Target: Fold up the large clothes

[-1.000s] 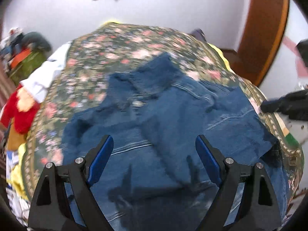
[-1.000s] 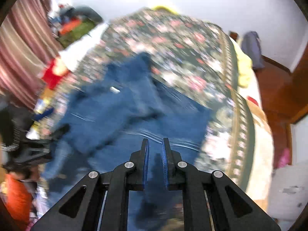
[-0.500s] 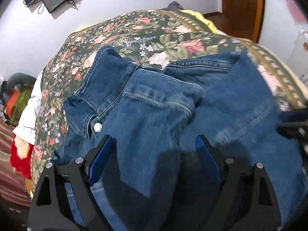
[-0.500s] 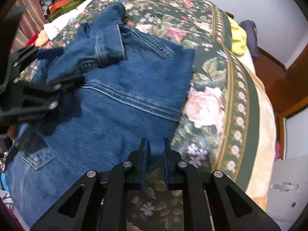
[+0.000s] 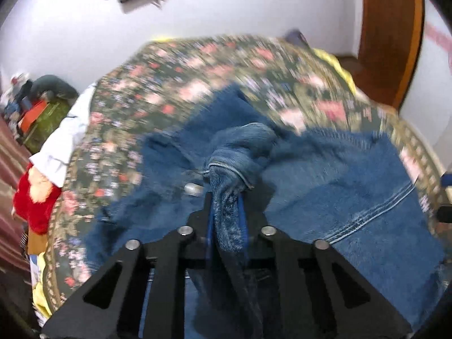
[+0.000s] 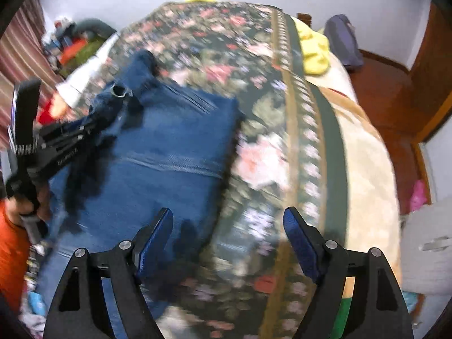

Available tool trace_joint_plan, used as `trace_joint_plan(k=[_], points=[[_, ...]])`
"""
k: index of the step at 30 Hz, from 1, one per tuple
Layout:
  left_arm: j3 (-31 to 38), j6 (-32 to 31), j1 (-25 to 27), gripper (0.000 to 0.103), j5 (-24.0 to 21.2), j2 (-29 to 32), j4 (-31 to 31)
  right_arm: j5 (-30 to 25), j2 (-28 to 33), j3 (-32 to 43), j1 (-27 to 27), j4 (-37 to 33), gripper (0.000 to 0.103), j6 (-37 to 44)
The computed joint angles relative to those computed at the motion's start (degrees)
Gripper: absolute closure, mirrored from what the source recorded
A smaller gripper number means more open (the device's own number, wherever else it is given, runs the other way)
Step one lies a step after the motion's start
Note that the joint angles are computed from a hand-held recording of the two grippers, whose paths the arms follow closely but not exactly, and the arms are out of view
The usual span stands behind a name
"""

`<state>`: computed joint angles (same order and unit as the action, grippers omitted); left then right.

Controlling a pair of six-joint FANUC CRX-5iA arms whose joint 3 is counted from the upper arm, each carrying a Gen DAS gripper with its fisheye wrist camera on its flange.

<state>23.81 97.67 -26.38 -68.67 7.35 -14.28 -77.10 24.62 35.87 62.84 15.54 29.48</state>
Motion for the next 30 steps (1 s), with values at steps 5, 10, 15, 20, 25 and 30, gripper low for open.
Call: trace_joint_plan(k=[5, 10, 15, 20, 25, 30], points=[[-4.79, -1.20, 7.46, 0.096, 4.36, -7.21, 4.69, 2.13, 2.31, 5.31, -1.20, -3.60, 0.024, -0.72], [-11.14, -5.44, 16.30, 0.097, 8.79, -13.39, 12.62, 0.00, 6.65, 11.81, -1.50, -5.42, 0.024, -1.09], [-20.81, -11.62, 21.47, 0.097, 12.38, -18.86, 16.78, -3.62, 10.89, 17.73, -1.46, -6.73, 0.024, -1.00], [-28.05, -12.32, 24.32, 0.095, 10.16, -19.84, 18.15, -8.20, 15.11, 23.56, -0.88, -7.14, 0.024, -0.32], [-31.52, -9.99, 24.94, 0.057, 6.18, -19.68, 15.57, -10.27, 16.75, 25.78, -0.28, -6.46, 0.024, -0.38], [-37.14, -16.38, 31.76, 0.051, 3.76, -22.80, 25.59, -7.97, 14.52, 22.35, -0.66, -7.72, 0.024, -1.36]])
